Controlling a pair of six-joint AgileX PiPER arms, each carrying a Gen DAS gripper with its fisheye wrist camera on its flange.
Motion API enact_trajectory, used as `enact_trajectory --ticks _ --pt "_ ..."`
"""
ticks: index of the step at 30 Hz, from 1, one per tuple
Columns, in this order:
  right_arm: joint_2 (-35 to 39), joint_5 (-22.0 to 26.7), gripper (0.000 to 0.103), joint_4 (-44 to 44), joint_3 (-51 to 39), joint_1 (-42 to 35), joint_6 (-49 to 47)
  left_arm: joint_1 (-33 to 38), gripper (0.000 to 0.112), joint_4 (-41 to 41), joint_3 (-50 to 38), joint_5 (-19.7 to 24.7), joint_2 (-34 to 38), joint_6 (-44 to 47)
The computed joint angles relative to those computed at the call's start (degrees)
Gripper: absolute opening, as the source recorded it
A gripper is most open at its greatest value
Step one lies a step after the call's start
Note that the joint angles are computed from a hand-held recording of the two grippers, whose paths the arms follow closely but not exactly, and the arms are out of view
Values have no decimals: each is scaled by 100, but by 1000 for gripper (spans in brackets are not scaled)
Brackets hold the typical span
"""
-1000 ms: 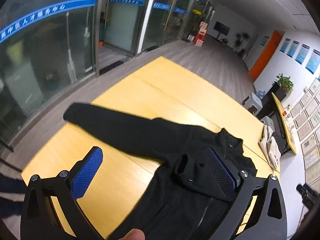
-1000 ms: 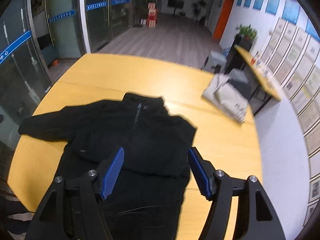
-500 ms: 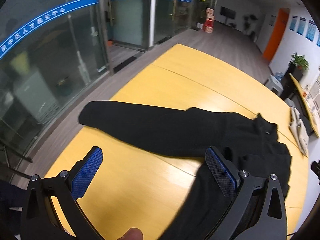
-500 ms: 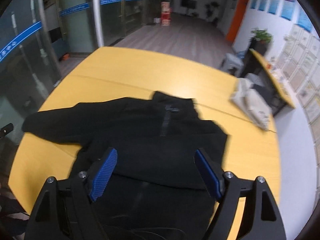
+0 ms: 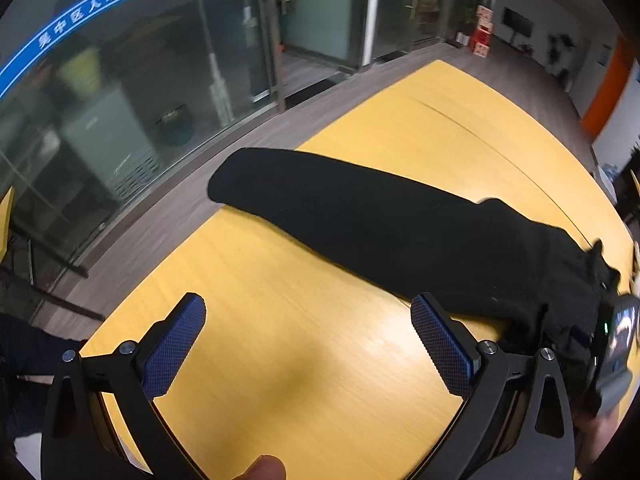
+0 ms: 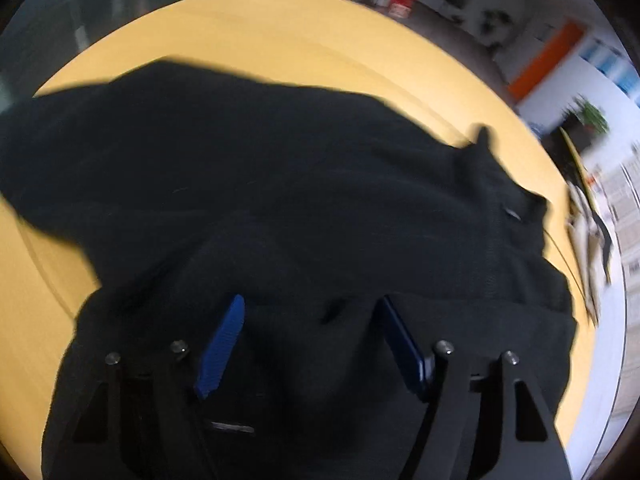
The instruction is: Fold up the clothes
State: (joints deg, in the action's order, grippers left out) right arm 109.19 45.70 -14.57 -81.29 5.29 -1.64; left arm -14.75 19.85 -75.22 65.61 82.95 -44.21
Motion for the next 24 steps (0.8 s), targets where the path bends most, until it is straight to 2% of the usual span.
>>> enact_trajectory --ticks 2,5,7,8,17,18,22,24 --pt "-163 -170 65 326 99 69 -382 373 103 -137 142 -320 119 107" --pt "-523 -256 68 1316 122 -205 -946 904 103 -308 207 -765 451 268" --pt "-863 -278 78 1787 174 -410 -1127 1286 103 -464 156 -1051 770 344" --pt "-1022 -284 79 1963 206 -495 -1212 1471 103 -545 101 -1180 950 375" --pt "-1439 -149 80 2304 413 -492 -1365 2594 103 -1743 -455 -1977 2502 784" --pt "-1524 -112 80 2272 454 -432 -1263 2644 102 -1884 -459 -2079 2605 799" --pt "-1616 -73 80 2319 481 -302 -1172 2504 94 -1544 -445 -2393 2695 583" --pt "-1676 -62 80 2334 544 -226 -1168 2456 75 -1440 -367 -2582 2658 508"
